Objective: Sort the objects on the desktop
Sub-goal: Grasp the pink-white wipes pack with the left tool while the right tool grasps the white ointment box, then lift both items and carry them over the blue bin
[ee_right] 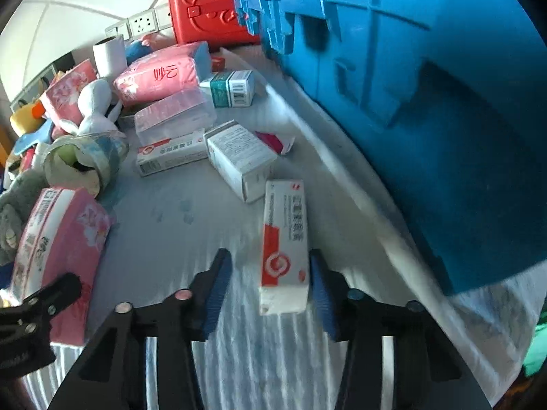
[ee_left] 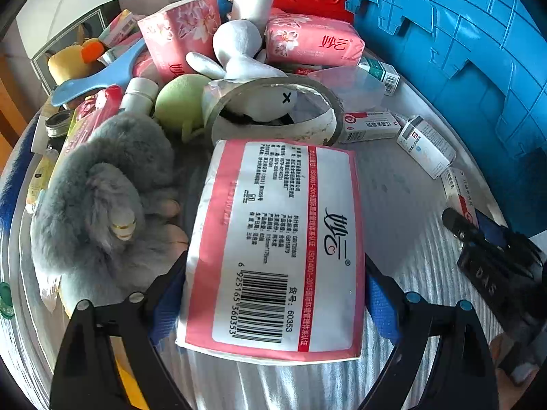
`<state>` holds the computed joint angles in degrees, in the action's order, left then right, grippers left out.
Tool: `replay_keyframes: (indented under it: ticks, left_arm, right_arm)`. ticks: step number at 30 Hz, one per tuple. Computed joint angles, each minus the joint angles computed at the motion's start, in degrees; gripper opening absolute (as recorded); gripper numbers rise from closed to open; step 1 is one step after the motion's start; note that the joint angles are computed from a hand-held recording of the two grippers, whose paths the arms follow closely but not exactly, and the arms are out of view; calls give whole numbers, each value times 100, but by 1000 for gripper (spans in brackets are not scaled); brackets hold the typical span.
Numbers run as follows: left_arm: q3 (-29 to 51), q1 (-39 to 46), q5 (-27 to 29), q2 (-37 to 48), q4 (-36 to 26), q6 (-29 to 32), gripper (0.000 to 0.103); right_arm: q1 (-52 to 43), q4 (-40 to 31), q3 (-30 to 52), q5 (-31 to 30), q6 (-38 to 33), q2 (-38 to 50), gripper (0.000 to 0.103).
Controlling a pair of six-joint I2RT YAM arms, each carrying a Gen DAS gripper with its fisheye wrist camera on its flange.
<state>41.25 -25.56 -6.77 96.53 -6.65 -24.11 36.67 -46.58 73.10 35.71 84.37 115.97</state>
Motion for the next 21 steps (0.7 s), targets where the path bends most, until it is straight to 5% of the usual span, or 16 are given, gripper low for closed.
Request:
replay_keyframes:
  ticks: [13,21]
  left_arm:
    - [-309,47,144,-521,-353,-283,91]
    - [-409,154,-22,-1732,-1000,-226,91]
  right_arm:
    - [188,442,21,-528,-696,-88,28]
    - [528,-414,945,-157,-879,-6,27]
